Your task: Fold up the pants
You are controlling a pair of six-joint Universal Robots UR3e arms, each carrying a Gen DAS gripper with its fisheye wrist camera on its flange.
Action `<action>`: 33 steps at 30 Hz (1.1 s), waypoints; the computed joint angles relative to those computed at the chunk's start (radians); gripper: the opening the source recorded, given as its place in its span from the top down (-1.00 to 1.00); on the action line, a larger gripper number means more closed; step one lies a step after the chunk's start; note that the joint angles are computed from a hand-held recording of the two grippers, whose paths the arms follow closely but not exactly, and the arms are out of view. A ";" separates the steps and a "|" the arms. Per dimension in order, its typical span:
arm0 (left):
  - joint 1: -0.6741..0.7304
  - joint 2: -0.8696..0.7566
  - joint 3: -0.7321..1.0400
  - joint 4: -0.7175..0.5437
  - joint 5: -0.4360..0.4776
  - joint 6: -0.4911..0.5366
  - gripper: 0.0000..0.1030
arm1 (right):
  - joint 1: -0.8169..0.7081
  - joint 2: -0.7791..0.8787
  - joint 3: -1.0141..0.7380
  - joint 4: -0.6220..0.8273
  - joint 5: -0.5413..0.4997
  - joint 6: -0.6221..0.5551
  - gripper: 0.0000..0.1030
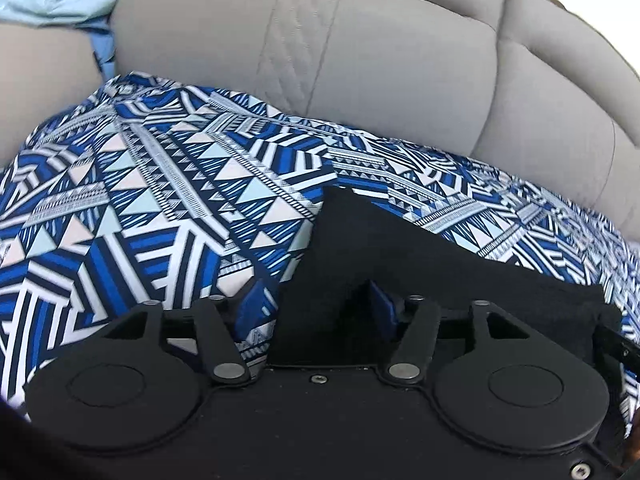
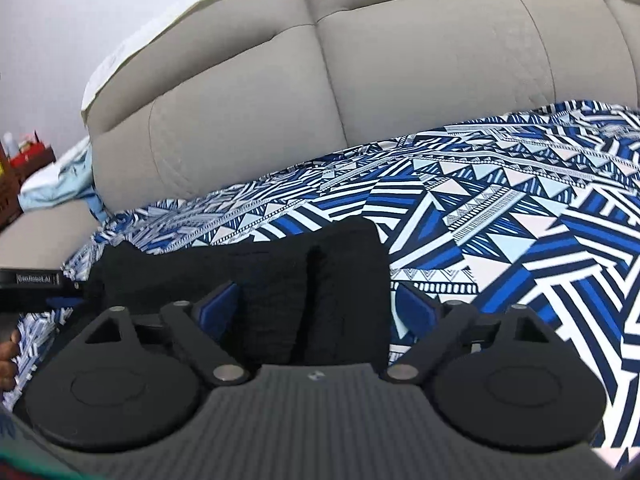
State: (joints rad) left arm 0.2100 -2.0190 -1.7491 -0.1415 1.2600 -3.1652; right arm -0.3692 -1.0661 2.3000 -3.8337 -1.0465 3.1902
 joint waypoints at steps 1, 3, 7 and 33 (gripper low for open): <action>-0.006 -0.005 0.011 -0.009 0.002 0.005 -0.22 | 0.005 0.001 -0.007 0.008 -0.003 -0.007 -0.61; -0.015 -0.021 0.044 -0.032 -0.002 0.010 -0.29 | 0.005 -0.003 0.000 0.003 0.001 -0.007 -0.36; 0.000 -0.058 0.106 -0.075 -0.065 -0.013 -0.66 | -0.058 -0.006 0.025 0.018 0.135 -0.001 0.12; -0.031 -0.126 0.217 -0.030 0.001 -0.024 0.76 | 0.097 0.007 -0.150 0.111 -0.043 0.064 0.42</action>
